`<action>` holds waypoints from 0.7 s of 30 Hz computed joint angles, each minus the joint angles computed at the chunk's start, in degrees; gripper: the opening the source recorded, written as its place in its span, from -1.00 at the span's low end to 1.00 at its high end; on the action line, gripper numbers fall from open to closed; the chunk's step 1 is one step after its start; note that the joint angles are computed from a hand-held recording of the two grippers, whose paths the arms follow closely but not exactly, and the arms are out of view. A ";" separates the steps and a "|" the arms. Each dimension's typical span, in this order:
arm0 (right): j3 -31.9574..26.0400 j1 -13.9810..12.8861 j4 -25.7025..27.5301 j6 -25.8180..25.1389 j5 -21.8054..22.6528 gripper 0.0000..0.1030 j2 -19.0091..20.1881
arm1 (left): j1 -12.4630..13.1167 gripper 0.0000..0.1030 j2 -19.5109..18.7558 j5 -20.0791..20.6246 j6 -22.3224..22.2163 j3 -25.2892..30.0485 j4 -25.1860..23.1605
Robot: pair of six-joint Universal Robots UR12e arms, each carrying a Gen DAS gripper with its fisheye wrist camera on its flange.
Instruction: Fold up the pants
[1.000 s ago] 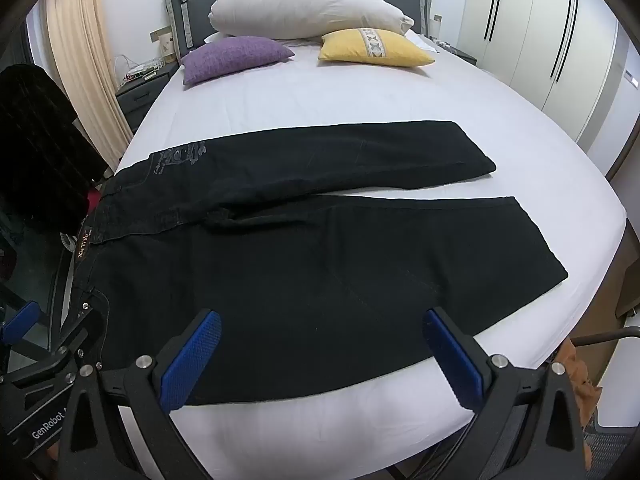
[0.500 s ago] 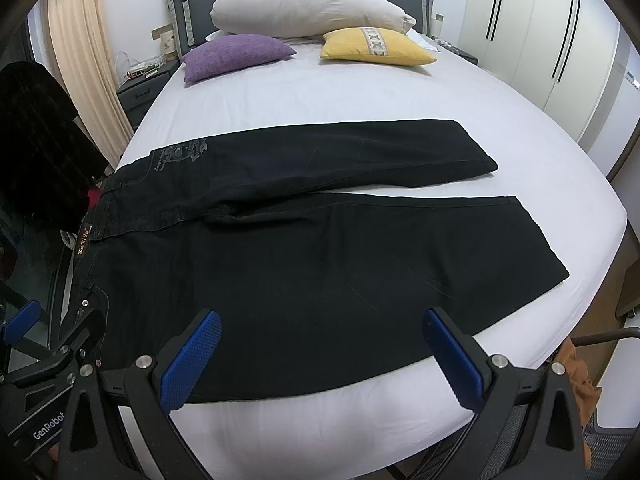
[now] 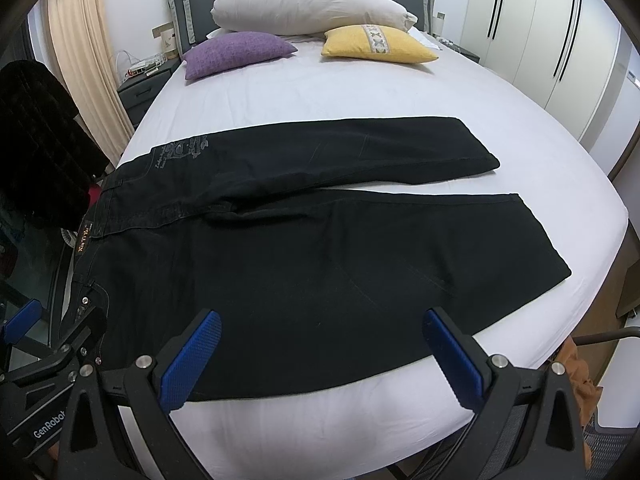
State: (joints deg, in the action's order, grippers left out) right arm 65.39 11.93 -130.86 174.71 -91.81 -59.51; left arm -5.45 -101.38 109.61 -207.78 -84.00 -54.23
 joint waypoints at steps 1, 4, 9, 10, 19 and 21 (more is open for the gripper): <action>-0.04 -0.03 0.03 -0.01 0.04 1.00 0.02 | 0.04 1.00 -0.01 -0.01 0.04 0.02 0.00; -0.13 -0.04 0.17 -0.03 0.07 1.00 0.02 | 0.06 1.00 -0.02 0.00 0.07 0.04 -0.05; -0.14 0.01 0.27 0.02 0.00 1.00 0.06 | 0.03 1.00 -0.01 -0.04 -0.05 0.04 -0.09; -0.18 0.05 0.29 0.00 -0.03 1.00 0.12 | 0.11 1.00 0.02 -0.11 0.03 -0.10 0.06; -0.16 0.06 0.30 0.08 -0.07 1.00 0.14 | 0.17 1.00 0.11 -0.33 -0.04 -0.36 0.24; -0.18 0.07 0.34 0.13 -0.05 1.00 0.15 | 0.23 1.00 0.17 -0.42 -0.07 -0.69 0.58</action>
State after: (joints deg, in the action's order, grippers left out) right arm 65.21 11.99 -130.52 174.83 -91.86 -59.36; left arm -5.23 -101.22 109.20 -207.85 -84.69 -53.65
